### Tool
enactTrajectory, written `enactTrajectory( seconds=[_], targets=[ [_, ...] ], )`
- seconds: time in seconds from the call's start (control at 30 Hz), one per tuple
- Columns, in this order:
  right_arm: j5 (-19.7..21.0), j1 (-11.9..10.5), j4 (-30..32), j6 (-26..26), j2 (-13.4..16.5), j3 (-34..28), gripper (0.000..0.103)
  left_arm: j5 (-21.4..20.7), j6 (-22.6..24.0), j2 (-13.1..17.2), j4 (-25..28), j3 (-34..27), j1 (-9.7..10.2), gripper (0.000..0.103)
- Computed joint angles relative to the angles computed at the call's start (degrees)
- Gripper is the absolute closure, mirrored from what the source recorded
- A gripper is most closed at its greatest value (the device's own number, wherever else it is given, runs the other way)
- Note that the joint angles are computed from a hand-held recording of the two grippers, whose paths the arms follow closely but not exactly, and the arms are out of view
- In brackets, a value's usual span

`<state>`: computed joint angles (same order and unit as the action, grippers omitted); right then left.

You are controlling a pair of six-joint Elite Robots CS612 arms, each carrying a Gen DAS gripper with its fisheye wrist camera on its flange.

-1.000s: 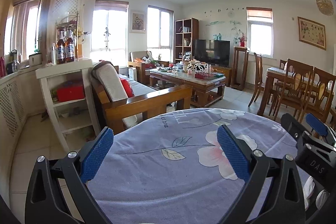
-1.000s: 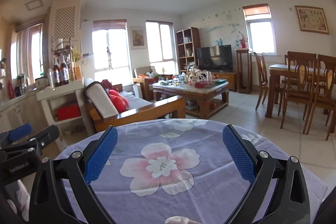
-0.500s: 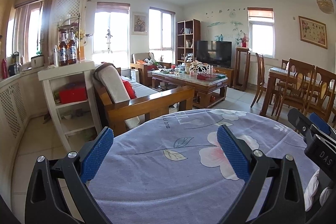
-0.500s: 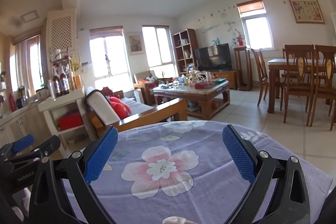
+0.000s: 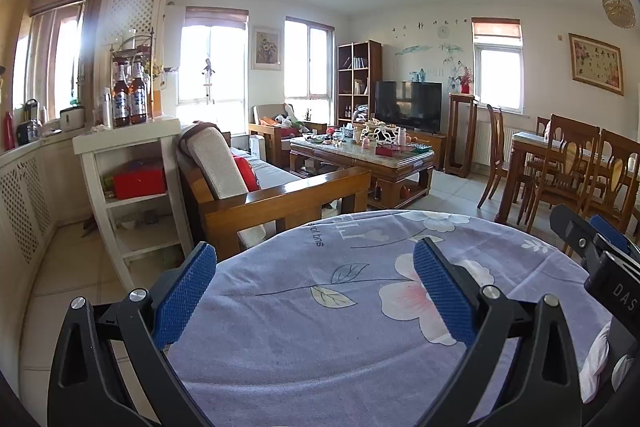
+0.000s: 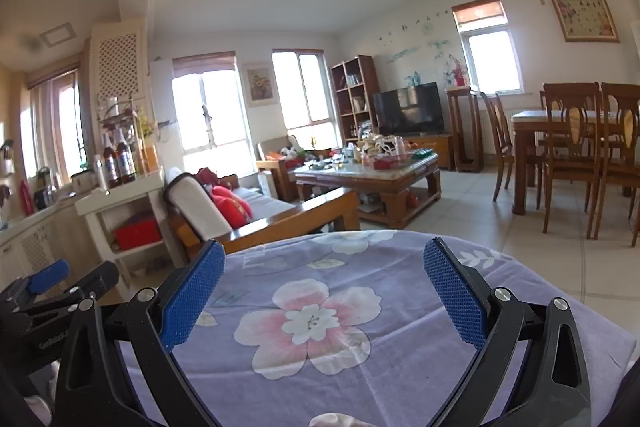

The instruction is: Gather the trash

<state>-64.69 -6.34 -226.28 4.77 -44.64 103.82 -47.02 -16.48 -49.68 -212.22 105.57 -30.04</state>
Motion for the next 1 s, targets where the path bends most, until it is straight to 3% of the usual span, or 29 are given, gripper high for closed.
enactTrajectory(
  seconds=[1.0],
  targets=[
    [0.10, 0.15, -0.12, 0.36, -0.11, 0.01, 0.005, -0.56, 0.50, 0.05, -0.04, -0.07, 0.00, 0.005]
  ],
)
